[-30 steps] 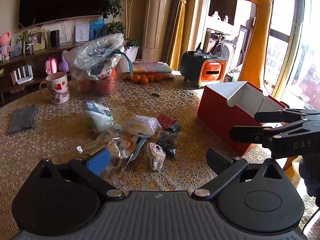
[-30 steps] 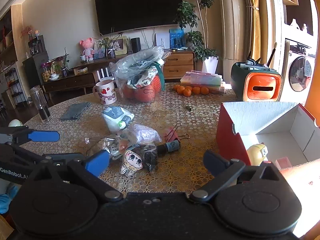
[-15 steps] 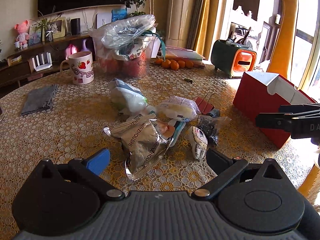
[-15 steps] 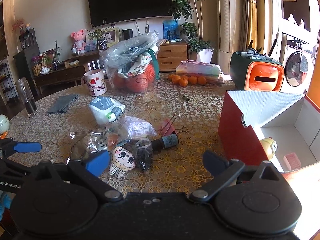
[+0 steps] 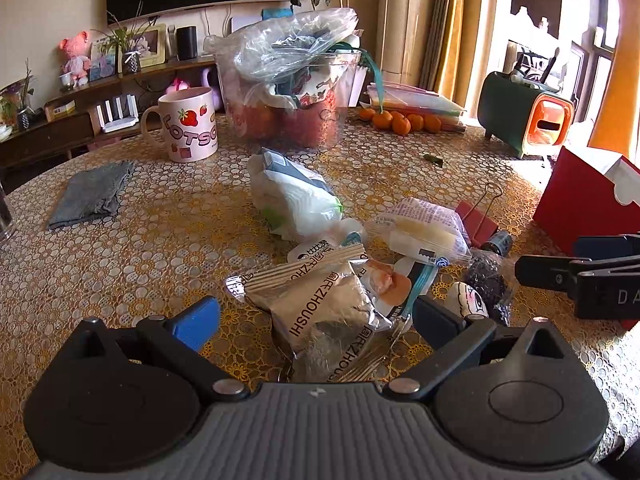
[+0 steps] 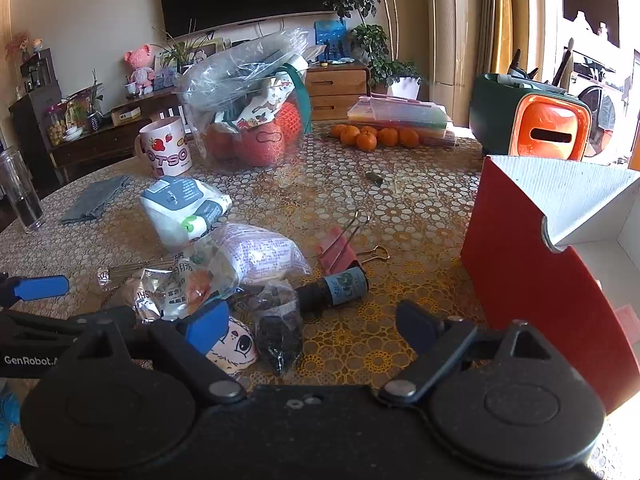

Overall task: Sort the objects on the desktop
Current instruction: 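Grasp the silver snack pouch with the left tool while the right tool grasps the clear bag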

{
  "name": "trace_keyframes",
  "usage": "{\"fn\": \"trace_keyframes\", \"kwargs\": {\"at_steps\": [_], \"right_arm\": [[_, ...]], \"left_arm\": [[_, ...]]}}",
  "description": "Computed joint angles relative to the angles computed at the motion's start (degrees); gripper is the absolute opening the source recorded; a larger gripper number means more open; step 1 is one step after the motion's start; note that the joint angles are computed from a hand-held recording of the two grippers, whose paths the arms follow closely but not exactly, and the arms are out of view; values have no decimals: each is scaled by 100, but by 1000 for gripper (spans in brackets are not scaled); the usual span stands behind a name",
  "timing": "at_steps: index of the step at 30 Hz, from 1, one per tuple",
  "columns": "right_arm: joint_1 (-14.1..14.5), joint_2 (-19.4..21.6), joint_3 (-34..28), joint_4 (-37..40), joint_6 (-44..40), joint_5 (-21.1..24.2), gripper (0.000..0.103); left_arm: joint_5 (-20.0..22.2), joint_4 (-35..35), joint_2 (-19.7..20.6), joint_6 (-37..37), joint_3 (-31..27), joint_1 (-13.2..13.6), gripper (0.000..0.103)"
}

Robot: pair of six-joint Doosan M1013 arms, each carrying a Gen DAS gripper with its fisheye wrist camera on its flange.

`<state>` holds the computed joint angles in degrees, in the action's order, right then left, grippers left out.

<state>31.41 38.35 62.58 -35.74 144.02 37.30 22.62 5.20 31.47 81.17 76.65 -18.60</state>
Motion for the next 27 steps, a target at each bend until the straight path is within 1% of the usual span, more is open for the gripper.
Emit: {"fn": "trace_keyframes", "kwargs": {"at_steps": [2,5,8,12,14,17,18,19,20,21,23,24,25,26,27], "right_arm": [[-3,75,-102,7,-66,36,89],[-23,178,-250,60,-47,109,84],[-54,277,-390,203,-15,179,79],[-95,344,-456,540,-66,185,76],[-108,397,-522,685,-118,285,69],[-120,425,-530,830,-153,317,64],[-123,425,-522,862,-177,306,64],[-126,422,-515,911,-225,287,62],[-128,422,-515,968,-277,284,58],[-130,424,-519,1041,-346,281,55],[-125,428,-531,1132,-455,280,50],[-114,428,-532,1089,-432,283,49],[-110,422,-523,1092,-431,262,46],[-111,414,-511,1111,-425,234,41],[-115,401,-492,1140,-423,194,39]], "left_arm": [[140,127,79,-226,-124,-7,103],[325,110,172,-481,-274,6,103],[379,177,234,-683,-362,17,103],[542,228,313,-705,-469,5,103],[570,250,329,-712,-476,-6,102],[533,326,331,-798,-440,-16,102],[543,315,332,-820,-434,-14,101],[548,256,331,-807,-428,-8,97],[520,97,324,-709,-413,8,96],[504,13,316,-665,-400,14,92],[476,-126,299,-549,-384,15,84],[473,-188,293,-486,-383,13,79],[498,-165,289,-504,-389,2,73],[506,-204,284,-468,-389,0,70],[515,-221,280,-454,-390,-1,67]]}}
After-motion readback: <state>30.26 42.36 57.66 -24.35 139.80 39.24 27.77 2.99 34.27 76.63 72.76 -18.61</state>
